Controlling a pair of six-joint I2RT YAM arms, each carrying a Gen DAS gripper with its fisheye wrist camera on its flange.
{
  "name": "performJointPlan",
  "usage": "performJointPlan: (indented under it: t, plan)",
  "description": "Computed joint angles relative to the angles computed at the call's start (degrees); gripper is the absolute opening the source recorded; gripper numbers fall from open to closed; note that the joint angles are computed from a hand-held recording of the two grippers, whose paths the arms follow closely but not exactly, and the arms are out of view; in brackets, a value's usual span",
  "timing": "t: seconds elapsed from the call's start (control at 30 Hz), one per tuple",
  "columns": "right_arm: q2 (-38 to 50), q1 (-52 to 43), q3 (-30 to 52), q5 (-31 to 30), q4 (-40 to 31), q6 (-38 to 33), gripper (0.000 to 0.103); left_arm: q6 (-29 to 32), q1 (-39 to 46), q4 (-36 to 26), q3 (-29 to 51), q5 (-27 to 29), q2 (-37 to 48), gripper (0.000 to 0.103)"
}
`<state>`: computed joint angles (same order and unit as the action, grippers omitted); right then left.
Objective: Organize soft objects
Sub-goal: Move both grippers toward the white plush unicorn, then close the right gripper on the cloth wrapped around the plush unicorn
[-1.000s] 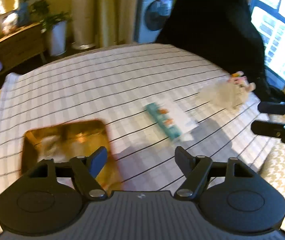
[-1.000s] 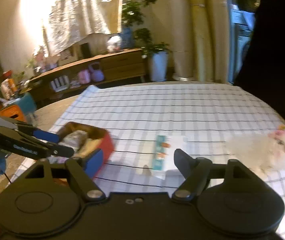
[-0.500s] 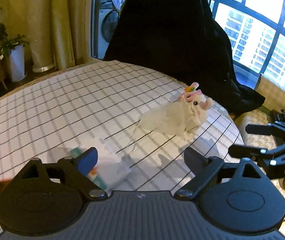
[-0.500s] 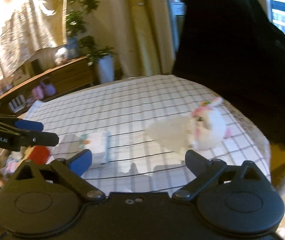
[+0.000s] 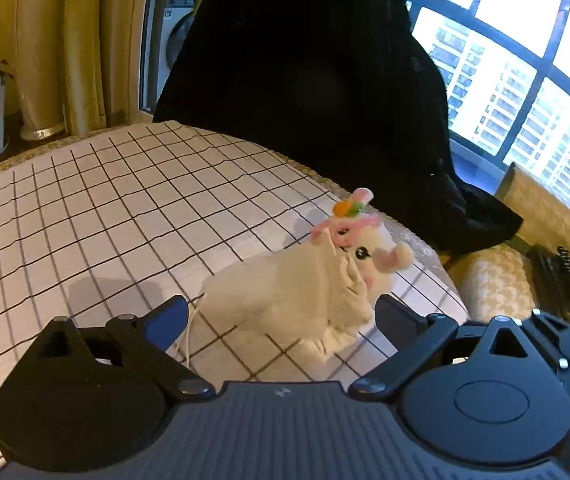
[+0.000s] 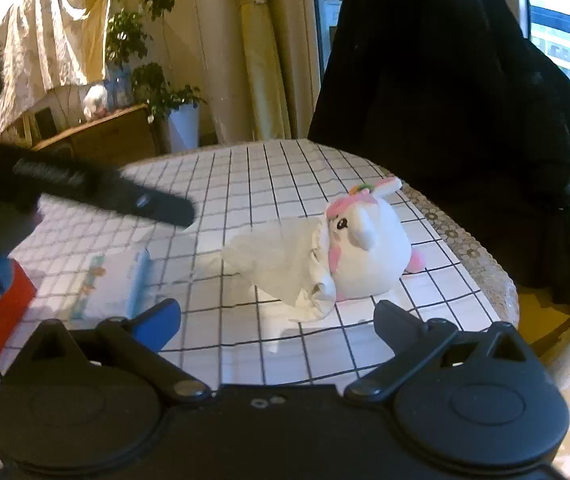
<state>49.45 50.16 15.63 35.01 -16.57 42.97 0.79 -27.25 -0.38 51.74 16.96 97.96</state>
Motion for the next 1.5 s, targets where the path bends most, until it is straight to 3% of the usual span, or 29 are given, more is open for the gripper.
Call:
performJointPlan:
  t: [0.27, 0.37, 0.53, 0.67, 0.8, 0.93, 1.13, 1.3, 1.4, 1.47, 1.5]
  plan:
    - [6.59, -10.15, -3.21, -9.78, 13.10, -8.85, 0.100, -2.62, -2.39, -4.11, 12.36, -2.82, 12.22, 0.100]
    - [10.64, -13.13, -3.68, -12.45, 18.77, -12.53, 0.098, -0.93, -1.86, -5.45, 16.90, -2.85, 16.05, 0.100]
    - [18.03, -17.40, -3.32, -15.75, 25.88, -16.93, 0.091, 3.71, 0.10, -7.70, 23.64, 0.38, 21.97, 0.100]
    - [23.23, -21.40, -3.17, -18.87, 31.09, -19.13, 0.087, 7.99, 1.23, -15.01, 30.88, 4.77, 27.90, 0.100]
    - [27.39, -24.05, -2.68, -21.27, 34.28, -20.09, 0.082, 13.12, 0.54, -15.48, 31.74, 4.28, 30.11, 0.100]
    - [30.55, -24.98, -1.82, -21.93, 35.52, -20.72, 0.077, 14.58, 0.55, -15.05, 32.27, 4.66, 31.72, 0.100]
    - [33.73, -23.13, -0.84, -18.57, 36.54, -20.93, 0.057, 13.89, 1.16, -12.55, 31.14, 5.52, 32.17, 0.100]
    - [35.42, -23.84, -1.10, -17.93, 38.94, -19.39, 0.036, 13.27, 1.73, -11.53, 29.60, 6.38, 31.29, 0.076]
    - [35.55, -24.66, -1.62, -18.58, 39.95, -17.45, 0.026, 12.56, 2.40, -11.61, 29.47, 7.26, 30.94, 0.056]
    - [35.25, -25.05, -1.96, -18.85, 40.06, -16.44, 0.015, 12.22, 2.61, -12.36, 29.74, 7.65, 30.82, 0.036]
    - [34.89, -25.09, -2.21, -18.97, 40.03, -15.89, 0.013, 12.12, 2.64, -12.74, 29.79, 7.68, 30.69, 0.033]
